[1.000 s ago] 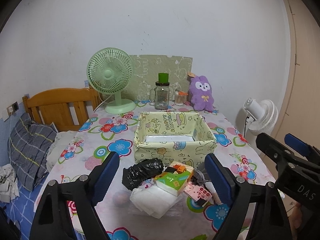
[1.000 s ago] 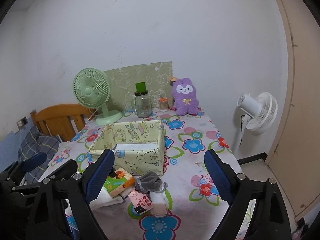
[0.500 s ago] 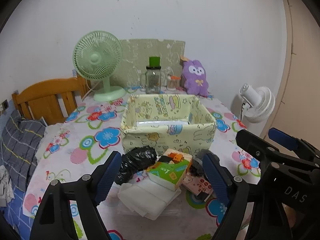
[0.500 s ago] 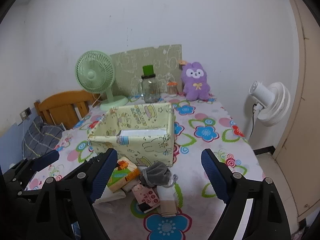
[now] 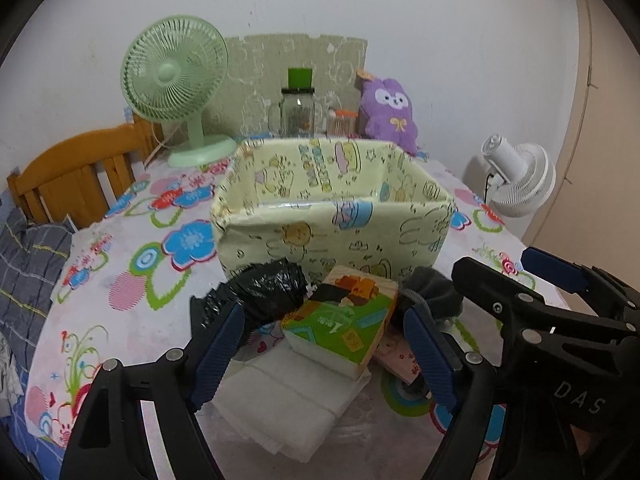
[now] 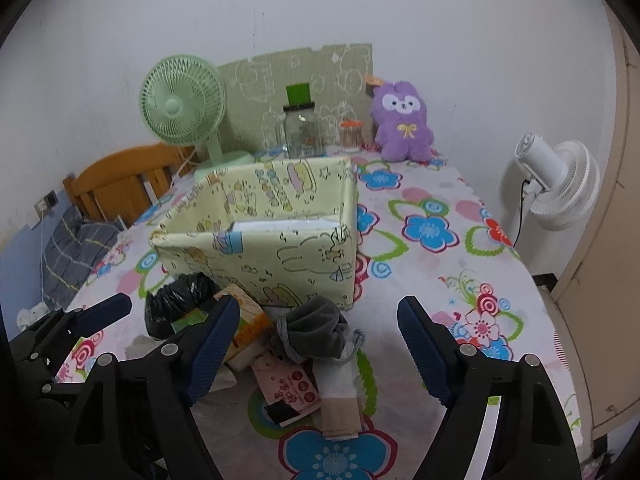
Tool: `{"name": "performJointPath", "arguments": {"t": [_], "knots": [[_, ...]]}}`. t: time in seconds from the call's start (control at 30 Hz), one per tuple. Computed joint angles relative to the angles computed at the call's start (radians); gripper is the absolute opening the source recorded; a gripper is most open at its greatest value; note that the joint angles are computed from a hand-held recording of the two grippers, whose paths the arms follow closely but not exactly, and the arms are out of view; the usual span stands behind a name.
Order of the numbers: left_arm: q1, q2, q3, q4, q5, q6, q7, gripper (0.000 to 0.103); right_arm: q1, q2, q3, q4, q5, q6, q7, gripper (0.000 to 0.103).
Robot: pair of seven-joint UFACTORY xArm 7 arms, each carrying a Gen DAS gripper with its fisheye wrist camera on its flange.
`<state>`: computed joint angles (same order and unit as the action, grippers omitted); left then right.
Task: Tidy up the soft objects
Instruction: 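Move left tool onto the green tissue pack while right tool reaches the grey cloth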
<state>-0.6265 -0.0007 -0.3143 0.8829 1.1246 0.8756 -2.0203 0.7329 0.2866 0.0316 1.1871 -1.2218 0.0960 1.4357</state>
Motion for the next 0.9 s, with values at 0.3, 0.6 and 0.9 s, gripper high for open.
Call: {"name": "performJointPath", "arguments": {"t": [0.3,0.6,0.9], "knots": [[0.03,0.035,0.035,-0.005,0.02,-0.123,0.007,0.078,-0.032,0.08,0.036,0.025,0.275,-0.02,-0.259,0.083],[0.038,0.066,0.061,0.0,0.032,-0.178,0.016,0.065,-0.046,0.136,0.072,0.056,0.508,-0.004,-0.483,0.083],[0.033,0.073,0.065,0.005,0.027,-0.167,0.036,0.063,-0.016,0.188,0.064,0.103,0.67,0.019,-0.614,0.081]]}}
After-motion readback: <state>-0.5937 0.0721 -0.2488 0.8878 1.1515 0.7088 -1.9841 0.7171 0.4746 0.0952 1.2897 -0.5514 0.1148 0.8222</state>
